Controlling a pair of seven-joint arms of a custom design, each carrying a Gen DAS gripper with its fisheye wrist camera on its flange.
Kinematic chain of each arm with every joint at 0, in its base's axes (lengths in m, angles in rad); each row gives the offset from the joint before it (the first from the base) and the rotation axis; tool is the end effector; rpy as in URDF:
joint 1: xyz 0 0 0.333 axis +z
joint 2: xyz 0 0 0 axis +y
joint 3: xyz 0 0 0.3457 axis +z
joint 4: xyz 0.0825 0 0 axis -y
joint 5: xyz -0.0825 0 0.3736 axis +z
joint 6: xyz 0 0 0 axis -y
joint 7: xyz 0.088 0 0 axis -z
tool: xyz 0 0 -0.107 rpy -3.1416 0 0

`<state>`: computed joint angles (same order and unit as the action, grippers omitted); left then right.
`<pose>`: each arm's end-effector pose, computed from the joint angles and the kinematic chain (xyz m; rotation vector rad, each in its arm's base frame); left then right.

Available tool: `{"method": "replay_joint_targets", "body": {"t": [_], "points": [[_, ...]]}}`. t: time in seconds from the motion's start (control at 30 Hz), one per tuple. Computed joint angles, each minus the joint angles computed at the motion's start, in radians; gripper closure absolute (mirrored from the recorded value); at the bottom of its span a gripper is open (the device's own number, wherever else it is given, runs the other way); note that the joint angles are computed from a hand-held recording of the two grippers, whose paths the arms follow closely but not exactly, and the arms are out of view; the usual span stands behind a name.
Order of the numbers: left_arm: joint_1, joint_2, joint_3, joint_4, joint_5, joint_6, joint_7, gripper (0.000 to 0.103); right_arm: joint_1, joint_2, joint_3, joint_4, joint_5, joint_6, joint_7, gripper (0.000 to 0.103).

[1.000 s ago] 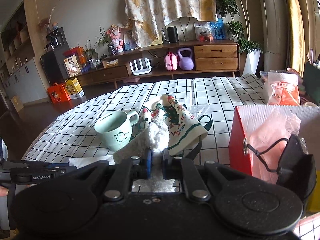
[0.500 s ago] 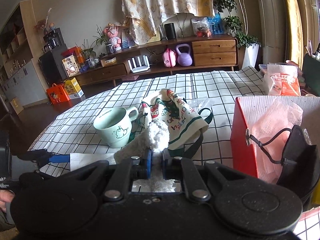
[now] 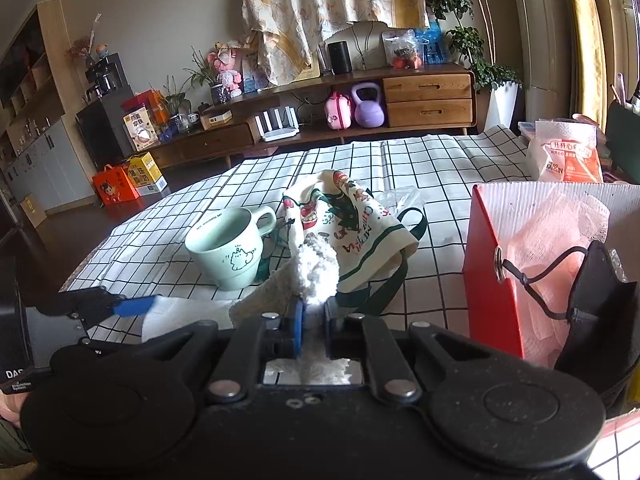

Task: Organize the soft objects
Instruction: 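Lift the tissue and fluffy cloth and carry both toward the red box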

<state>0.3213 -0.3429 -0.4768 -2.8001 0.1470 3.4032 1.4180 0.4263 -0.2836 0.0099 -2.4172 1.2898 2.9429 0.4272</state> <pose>0.3952 -0.0858 0.4388 -1.4769 1.8337 -0.7739 0.4392 0.1360 0.5086 -1.8304 1.2201 -0.3580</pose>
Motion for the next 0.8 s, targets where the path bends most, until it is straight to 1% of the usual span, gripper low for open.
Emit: {"method": "replay_joint_targets", "body": {"t": [0.03, 0.07, 0.1, 0.13, 0.17, 0.2, 0.23, 0.27, 0.3, 0.33, 0.37, 0.4, 0.5, 0.53, 0.6, 0.63, 0.7, 0.73, 0.8], "points": [[-0.004, 0.003, 0.002, 0.002, 0.001, -0.003, 0.0, 0.061, -0.001, -0.001, 0.001, -0.001, -0.004, -0.001, 0.005, 0.094], [0.0, 0.004, -0.002, 0.005, 0.001, -0.01, 0.001, 0.068, -0.002, 0.0, 0.001, 0.0, -0.005, -0.001, 0.007, 0.094], [0.028, 0.001, -0.035, 0.007, -0.007, -0.018, 0.003, 0.071, -0.002, 0.002, -0.001, 0.002, -0.004, -0.004, 0.006, 0.094], [0.063, -0.004, -0.074, 0.008, -0.014, -0.023, 0.002, 0.071, -0.002, 0.003, -0.001, 0.003, -0.005, -0.003, 0.006, 0.094], [0.089, -0.007, -0.101, 0.008, -0.016, -0.023, -0.001, 0.075, -0.003, 0.003, -0.001, 0.003, -0.007, -0.004, 0.007, 0.094], [0.107, -0.008, -0.118, 0.008, -0.017, -0.02, -0.006, 0.082, -0.003, 0.002, -0.001, 0.003, -0.008, -0.007, 0.009, 0.094], [0.121, -0.012, -0.132, 0.009, -0.019, -0.022, -0.013, 0.083, -0.004, 0.003, -0.002, 0.004, -0.008, -0.009, 0.008, 0.094], [0.142, -0.019, -0.153, 0.01, -0.025, -0.027, -0.023, 0.087, -0.005, 0.003, -0.001, 0.004, -0.009, -0.008, 0.009, 0.094], [0.176, -0.031, -0.187, 0.012, -0.034, -0.035, -0.039, 0.094, -0.005, 0.003, -0.002, 0.004, -0.008, -0.01, 0.009, 0.094], [0.196, -0.038, -0.204, 0.014, -0.033, -0.038, -0.055, 0.094, -0.005, 0.003, -0.002, 0.004, -0.008, -0.01, 0.009, 0.094], [0.188, -0.036, -0.189, 0.014, -0.024, -0.04, -0.07, 0.095, -0.005, 0.003, -0.001, 0.005, -0.007, -0.008, 0.007, 0.094], [0.173, -0.033, -0.166, 0.011, -0.013, -0.038, -0.083, 0.1, -0.005, 0.003, -0.001, 0.005, -0.006, -0.008, 0.006, 0.094], [0.147, -0.043, -0.126, -0.003, 0.0, -0.023, -0.115, 0.101, -0.004, 0.003, -0.002, 0.004, 0.002, -0.008, -0.001, 0.094], [0.123, -0.045, -0.097, -0.008, 0.004, -0.018, -0.124, 0.101, -0.003, 0.002, -0.002, 0.004, 0.004, -0.007, -0.003, 0.094], [0.097, -0.053, -0.066, -0.015, 0.005, -0.016, -0.139, 0.101, -0.002, -0.002, -0.001, 0.002, 0.015, -0.005, -0.01, 0.094], [0.065, -0.052, -0.029, -0.018, 0.013, -0.019, -0.144, 0.101, -0.002, -0.004, -0.001, 0.0, 0.017, -0.006, -0.011, 0.094], [-0.033, -0.042, 0.082, -0.023, 0.043, -0.022, -0.151, 0.101, -0.003, -0.004, 0.0, 0.0, 0.017, -0.006, -0.012, 0.094], [-0.049, -0.041, 0.103, -0.027, 0.05, -0.015, -0.158, 0.101, -0.003, -0.004, 0.0, 0.0, 0.018, -0.007, -0.013, 0.094], [-0.03, -0.046, 0.084, -0.031, 0.036, -0.016, -0.161, 0.101, -0.004, -0.003, 0.001, 0.001, 0.018, -0.006, -0.013, 0.094]]}}
